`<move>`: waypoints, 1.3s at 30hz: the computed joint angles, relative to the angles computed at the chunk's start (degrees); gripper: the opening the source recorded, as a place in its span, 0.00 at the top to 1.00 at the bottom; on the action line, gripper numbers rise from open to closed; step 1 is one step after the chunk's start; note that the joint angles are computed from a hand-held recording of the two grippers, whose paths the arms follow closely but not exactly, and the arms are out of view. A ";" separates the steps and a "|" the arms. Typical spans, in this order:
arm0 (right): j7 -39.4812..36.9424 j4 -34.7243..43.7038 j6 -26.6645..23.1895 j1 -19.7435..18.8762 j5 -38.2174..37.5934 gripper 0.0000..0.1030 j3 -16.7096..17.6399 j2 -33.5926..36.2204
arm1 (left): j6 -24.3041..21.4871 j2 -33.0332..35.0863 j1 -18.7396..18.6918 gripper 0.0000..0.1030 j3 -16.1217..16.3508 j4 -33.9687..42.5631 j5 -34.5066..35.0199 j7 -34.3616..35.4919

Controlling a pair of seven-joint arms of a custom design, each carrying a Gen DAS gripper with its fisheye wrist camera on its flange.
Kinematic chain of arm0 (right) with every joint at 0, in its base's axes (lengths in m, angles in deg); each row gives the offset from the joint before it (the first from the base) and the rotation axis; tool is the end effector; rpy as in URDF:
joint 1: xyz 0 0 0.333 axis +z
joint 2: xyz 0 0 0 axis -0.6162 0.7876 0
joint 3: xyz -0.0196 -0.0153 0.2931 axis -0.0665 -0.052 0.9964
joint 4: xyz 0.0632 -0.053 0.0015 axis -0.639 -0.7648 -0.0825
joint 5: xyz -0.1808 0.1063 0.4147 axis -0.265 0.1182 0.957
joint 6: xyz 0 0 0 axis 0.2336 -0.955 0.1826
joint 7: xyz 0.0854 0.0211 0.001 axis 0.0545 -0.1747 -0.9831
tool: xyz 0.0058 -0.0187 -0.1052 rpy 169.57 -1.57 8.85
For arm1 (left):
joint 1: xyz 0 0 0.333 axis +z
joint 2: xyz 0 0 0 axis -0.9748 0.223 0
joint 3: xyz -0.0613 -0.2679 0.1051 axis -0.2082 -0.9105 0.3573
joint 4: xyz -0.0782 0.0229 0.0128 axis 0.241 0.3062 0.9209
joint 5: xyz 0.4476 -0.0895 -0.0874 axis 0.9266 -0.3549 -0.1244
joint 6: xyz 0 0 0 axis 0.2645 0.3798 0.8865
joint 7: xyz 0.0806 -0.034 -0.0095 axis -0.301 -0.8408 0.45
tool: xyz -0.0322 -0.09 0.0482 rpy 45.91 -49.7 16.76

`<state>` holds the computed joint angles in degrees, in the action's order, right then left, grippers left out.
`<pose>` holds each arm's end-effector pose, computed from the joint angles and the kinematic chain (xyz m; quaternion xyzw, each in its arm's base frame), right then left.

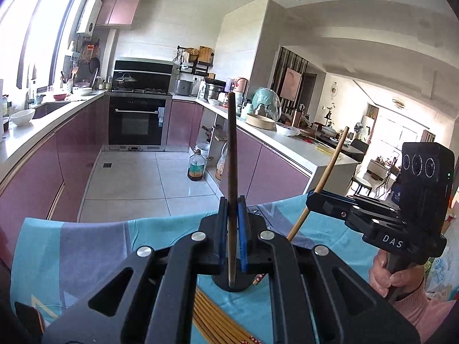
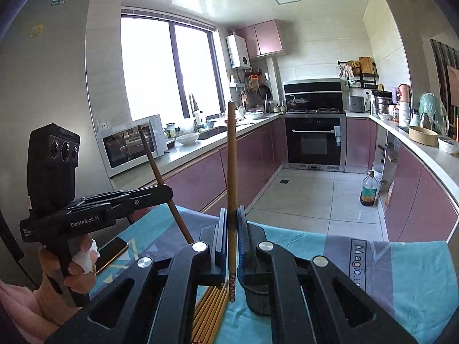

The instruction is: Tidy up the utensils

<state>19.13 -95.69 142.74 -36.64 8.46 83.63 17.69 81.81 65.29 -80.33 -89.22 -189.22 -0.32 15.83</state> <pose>0.7349 0.1052 0.6395 -0.7602 0.3168 -0.1216 0.5540 0.6452 -0.1345 0.6747 -0.5846 0.5785 -0.4828 0.3008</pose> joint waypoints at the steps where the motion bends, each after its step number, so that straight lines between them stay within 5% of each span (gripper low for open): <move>1: 0.11 0.85 0.29 0.02 0.01 0.95 -0.01 0.52 | -0.14 1.03 -0.16 0.93 -0.13 1.61 0.10 0.36; 10: 3.23 9.06 2.20 -0.70 -3.47 0.95 1.46 6.66 | -6.87 12.95 -3.29 0.93 0.78 18.28 6.72 -3.18; 19: 11.94 15.26 -2.74 -0.38 -16.82 0.95 3.09 13.51 | -19.18 24.94 -5.63 0.93 1.77 31.94 6.34 -2.11; 34: 25.07 30.07 -7.41 1.08 -30.27 0.92 4.77 24.93 | -20.01 29.55 -4.81 0.92 2.80 33.87 3.79 0.34; 39: 25.01 29.01 -6.47 -0.10 -29.60 0.81 6.24 24.56 | -20.06 30.01 -5.70 0.88 3.71 34.31 5.61 -2.39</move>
